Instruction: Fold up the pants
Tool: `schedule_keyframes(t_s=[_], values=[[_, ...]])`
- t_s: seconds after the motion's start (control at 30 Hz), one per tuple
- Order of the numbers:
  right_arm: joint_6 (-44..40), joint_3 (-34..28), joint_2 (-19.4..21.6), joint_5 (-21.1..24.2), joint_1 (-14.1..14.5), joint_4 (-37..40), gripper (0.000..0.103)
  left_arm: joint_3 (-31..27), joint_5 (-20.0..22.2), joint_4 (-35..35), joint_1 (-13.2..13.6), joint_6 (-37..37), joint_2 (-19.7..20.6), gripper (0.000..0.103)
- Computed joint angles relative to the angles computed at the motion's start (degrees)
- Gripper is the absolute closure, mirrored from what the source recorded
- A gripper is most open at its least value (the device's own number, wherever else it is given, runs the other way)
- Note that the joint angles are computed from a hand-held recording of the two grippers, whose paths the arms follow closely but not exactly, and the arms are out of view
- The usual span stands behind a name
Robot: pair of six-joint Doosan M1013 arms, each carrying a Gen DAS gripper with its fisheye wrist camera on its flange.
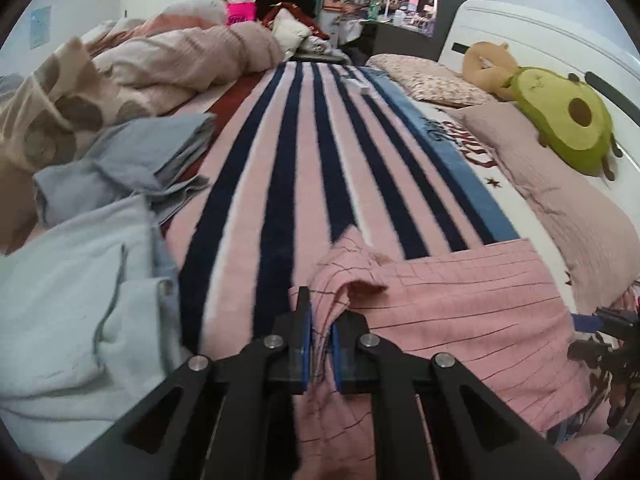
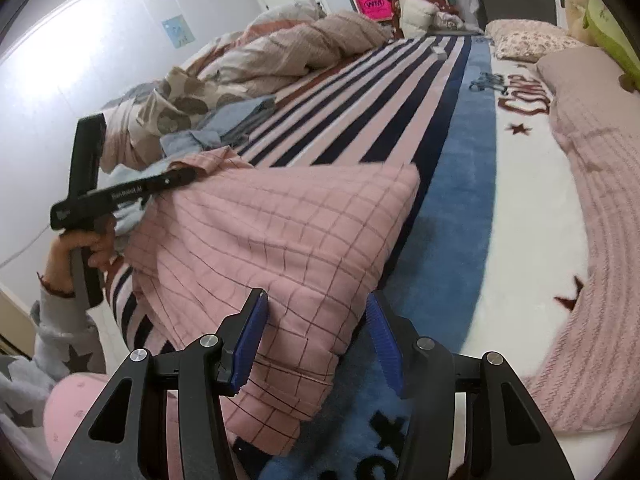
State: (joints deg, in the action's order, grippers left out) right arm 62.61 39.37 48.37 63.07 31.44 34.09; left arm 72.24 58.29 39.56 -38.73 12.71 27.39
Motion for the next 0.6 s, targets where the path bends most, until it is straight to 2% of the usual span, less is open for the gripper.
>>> schedule_keyframes(t_s=[0.07,0.17,0.27,0.3,0.33,0.37,0.4,0.43,0.6], values=[[0.1,-0.1,0.2,0.6,0.4,-1.5,0.056,0.9,0.7,0.7,0.2,-3.0,-0.5,0.091],[0.8,0.5,0.1,0.7,0.5,-2.5,0.056,3.2,0.9,2.5,0.3,-8.8,-2.0,0.091],[1.6,1.6,-0.4,0.2,0.1,-3.2,0.056,3.5,2.7,2.8,0.1,-8.6,-2.4,0.091],[1.7,1.9,-0.6,0.3,0.0,-3.1,0.056,3.9,2.0,2.8,-0.1,-8.3,-2.7,0.090],[1.7,2.3,-0.7,0.4,-0.1,-2.7,0.056,4.9,-0.7,2.6,-0.2,-8.0,-3.5,0.088],[1.8,2.6,-0.9,0.7,-0.3,-2.2,0.056,5.7,-3.2,2.3,-0.3,-7.9,-4.1,0.077],[1.8,2.8,-1.1,0.7,-0.3,-2.1,0.055,6.3,-5.3,2.3,-0.5,-7.9,-4.6,0.060],[1.7,3.2,-1.4,0.5,-0.4,-2.1,0.055,6.9,-7.4,1.9,-0.6,-7.0,-5.0,0.054],[0.9,3.5,-2.0,-0.7,-0.4,-0.2,0.054,5.9,-9.2,-4.6,-1.6,1.8,-4.2,0.052]])
